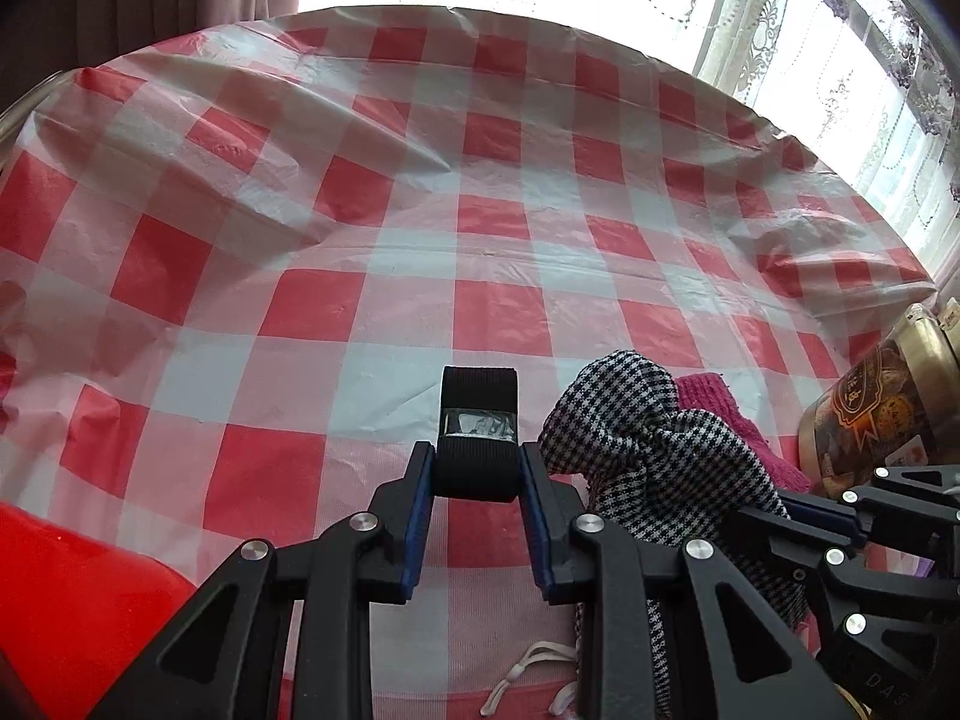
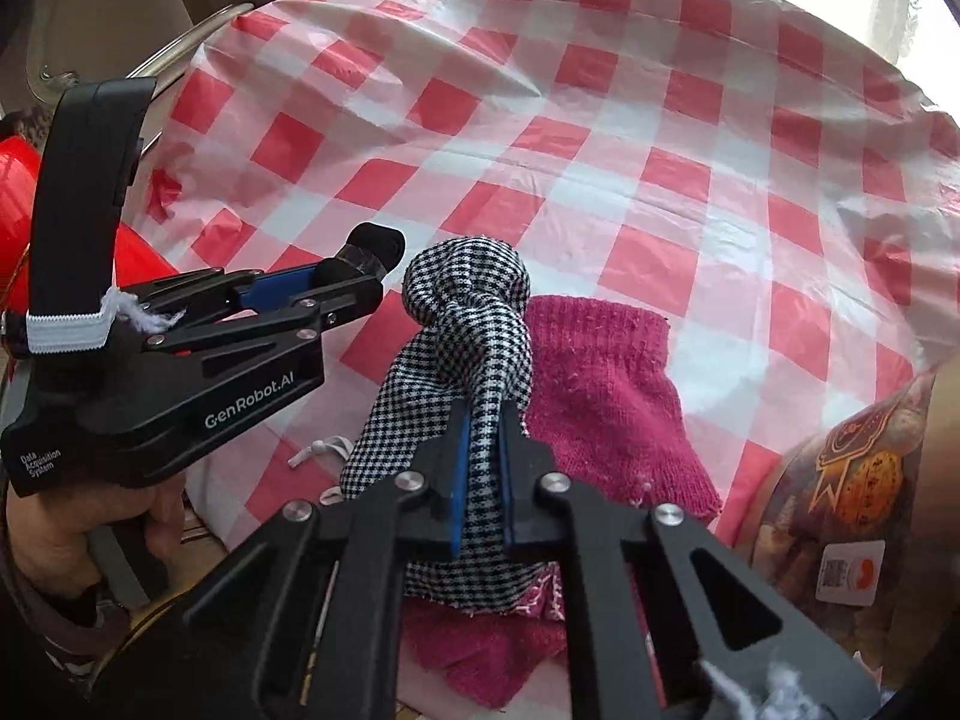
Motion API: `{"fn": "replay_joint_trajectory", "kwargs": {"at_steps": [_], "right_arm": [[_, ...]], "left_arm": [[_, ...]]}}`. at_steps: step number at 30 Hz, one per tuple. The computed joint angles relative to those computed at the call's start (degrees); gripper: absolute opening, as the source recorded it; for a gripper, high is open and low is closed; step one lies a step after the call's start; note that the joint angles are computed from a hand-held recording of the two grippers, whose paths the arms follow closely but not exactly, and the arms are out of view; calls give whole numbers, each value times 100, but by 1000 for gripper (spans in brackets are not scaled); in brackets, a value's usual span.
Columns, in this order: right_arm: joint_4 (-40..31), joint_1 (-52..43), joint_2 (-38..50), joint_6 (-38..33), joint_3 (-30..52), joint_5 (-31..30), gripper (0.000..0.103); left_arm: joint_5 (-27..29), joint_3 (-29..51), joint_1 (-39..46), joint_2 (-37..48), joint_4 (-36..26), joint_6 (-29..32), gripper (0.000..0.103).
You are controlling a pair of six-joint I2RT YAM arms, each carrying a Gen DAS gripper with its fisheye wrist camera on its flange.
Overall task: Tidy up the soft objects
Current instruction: 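Grasp the black hair tie with the left gripper while the right grasps the houndstooth cap, then carry the black hair tie and houndstooth cap over the purple box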
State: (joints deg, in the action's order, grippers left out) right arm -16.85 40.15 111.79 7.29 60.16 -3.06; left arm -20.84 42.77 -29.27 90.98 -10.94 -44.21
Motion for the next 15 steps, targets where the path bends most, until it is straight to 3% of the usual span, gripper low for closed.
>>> {"fn": "replay_joint_trajectory", "kwargs": {"at_steps": [6,15], "right_arm": [[-46,-79,-605,215,-342,-376,8],[-579,-260,-2548,356,-1102,-568,8]], "left_arm": [[-271,-87,-368,-358,-155,-205,29],[-692,-114,-1067,-908,-541,-717,29]]}}
